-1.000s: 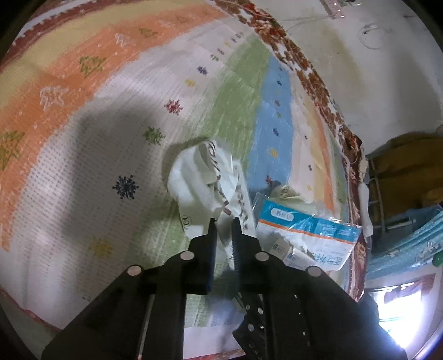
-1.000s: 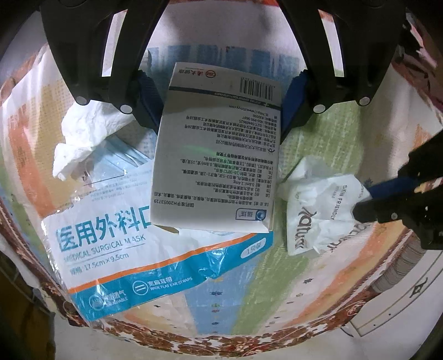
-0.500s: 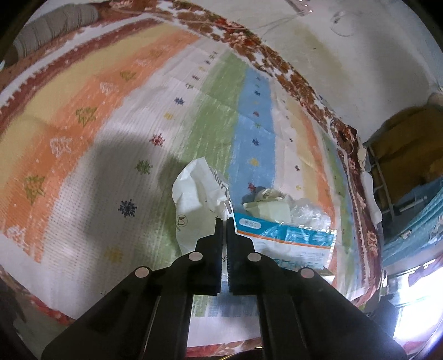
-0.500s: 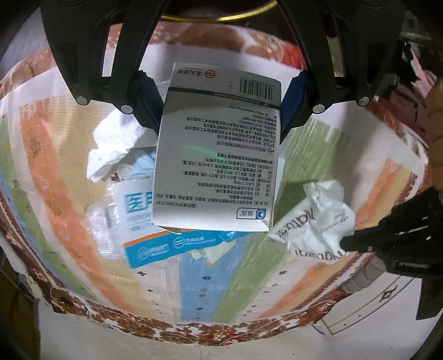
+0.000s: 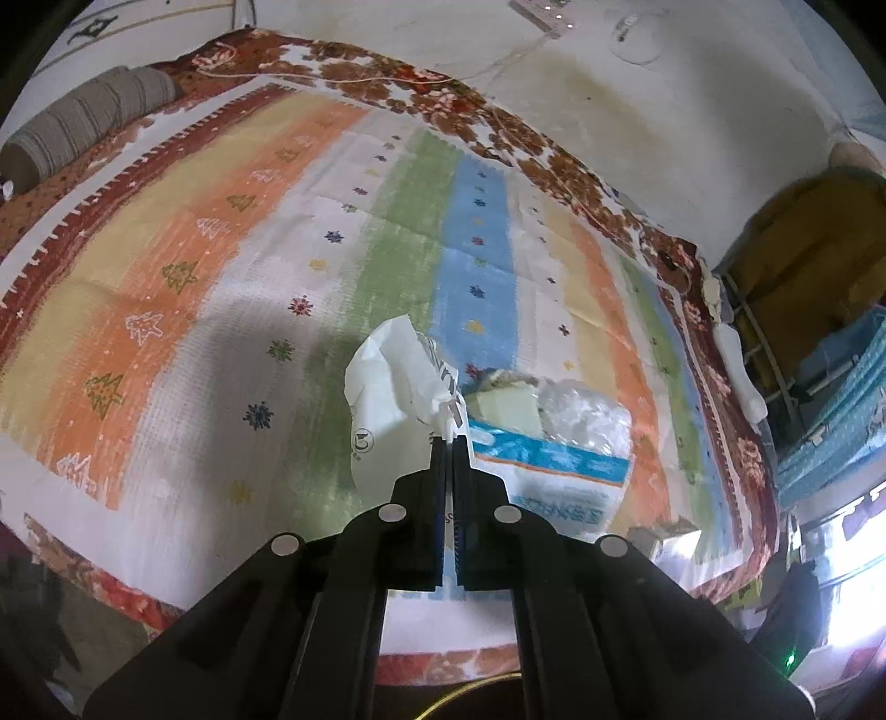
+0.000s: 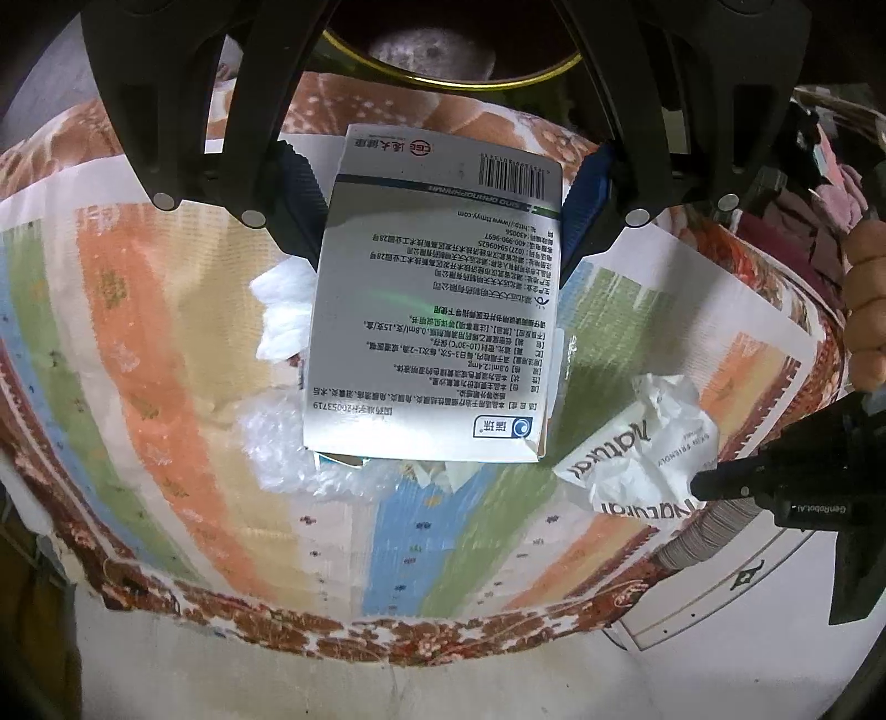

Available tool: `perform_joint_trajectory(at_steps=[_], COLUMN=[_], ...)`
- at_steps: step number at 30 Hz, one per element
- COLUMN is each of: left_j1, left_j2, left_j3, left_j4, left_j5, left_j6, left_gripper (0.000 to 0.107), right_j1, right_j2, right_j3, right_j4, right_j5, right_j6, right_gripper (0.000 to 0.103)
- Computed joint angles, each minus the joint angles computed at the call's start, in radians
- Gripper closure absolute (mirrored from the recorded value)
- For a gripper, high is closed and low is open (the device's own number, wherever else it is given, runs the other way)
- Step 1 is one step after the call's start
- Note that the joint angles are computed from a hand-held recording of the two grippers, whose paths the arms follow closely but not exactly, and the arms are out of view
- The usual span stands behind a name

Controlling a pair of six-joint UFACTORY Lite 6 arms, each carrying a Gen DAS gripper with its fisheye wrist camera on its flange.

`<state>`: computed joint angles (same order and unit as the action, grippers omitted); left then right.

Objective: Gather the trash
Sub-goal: 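Carry the box and wrapper in both tools back over the trash bin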

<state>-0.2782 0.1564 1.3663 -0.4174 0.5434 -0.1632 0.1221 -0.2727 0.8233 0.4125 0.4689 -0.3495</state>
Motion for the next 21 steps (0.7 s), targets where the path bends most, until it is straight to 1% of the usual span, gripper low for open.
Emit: perform_joint_trajectory(at_steps=[6,11,15,18,21], left_j1=[-0.066,-0.134,-0.228,-0.297,-0.393], left_j2=[-0.106,-0.179,-0.267,-0.311,-0.346], left_j3=[-0.043,-0.073,-0.145,-0.186,-0.205], left_j4=[0.085,0.173,0.260,0.325,0.495], left_j5=[-0.005,-0.009,-0.030,-0.038,-0.036], left_j6=[-0.113,-0.215,-0.327,-0.415,-0.581], left_gripper=[0.106,0.106,0.106,0.106,0.106], right_j1=[-0.072,-0.184,-0.378,-0.520,-0.676], right_j2=[-0.134,-0.291,-0.397,-0.457,-0.516], right_j3=[-0.037,-0.076,-0.114,-0.142,-0.164], right_j4=[0.067,0.147,0.278,0.336,0.379], right_j5=[0.091,0.214,0.387,0.515,0.638], right_j6=[-0.115,-0.251,-0.453,-0.572,-0.694], right_gripper=[0.034,0.034,0.034,0.034,0.034])
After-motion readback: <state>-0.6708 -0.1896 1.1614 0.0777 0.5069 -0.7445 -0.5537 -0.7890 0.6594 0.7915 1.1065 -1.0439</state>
